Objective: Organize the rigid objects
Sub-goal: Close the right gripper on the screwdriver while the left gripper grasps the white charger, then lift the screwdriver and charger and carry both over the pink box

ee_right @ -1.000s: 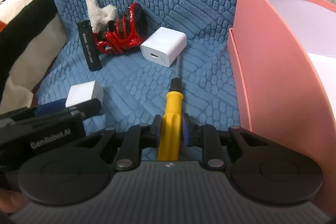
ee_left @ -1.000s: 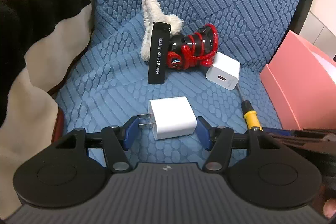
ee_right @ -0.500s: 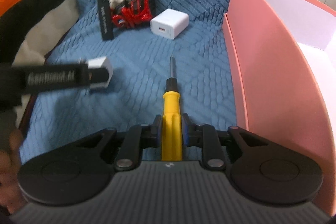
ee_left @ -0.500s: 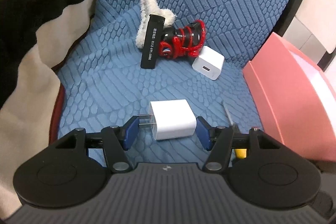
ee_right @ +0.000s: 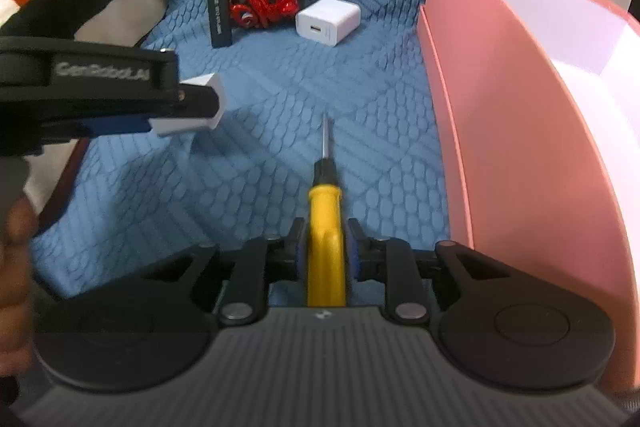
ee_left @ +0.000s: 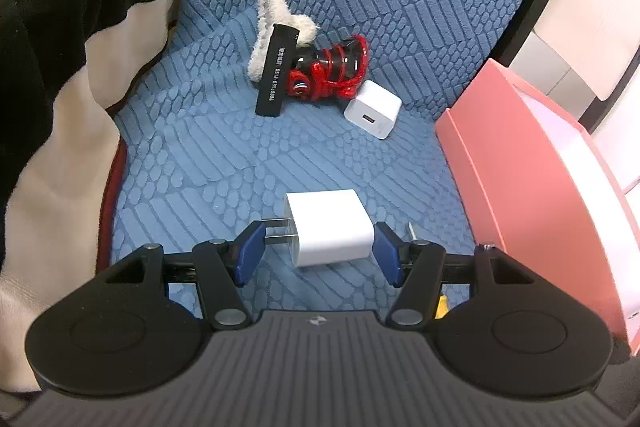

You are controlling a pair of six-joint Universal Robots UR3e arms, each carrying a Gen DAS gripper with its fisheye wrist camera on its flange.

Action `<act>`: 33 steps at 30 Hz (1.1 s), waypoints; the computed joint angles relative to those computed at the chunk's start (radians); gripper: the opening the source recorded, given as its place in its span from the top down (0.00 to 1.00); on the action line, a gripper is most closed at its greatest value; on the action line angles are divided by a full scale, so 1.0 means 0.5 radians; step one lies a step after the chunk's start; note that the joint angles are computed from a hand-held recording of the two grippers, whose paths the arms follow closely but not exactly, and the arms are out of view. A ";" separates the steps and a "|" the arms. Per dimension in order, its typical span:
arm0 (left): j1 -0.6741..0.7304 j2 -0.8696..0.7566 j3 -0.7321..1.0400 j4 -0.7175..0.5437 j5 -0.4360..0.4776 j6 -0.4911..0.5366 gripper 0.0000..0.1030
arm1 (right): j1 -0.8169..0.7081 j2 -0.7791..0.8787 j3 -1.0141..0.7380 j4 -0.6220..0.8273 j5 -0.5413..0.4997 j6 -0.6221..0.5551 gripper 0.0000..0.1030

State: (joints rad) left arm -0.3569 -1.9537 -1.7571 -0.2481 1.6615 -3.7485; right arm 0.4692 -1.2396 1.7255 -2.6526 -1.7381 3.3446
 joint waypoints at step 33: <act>0.003 0.142 -0.059 0.069 -0.063 0.066 0.37 | -0.065 -0.075 -0.043 -0.074 0.156 0.024 0.79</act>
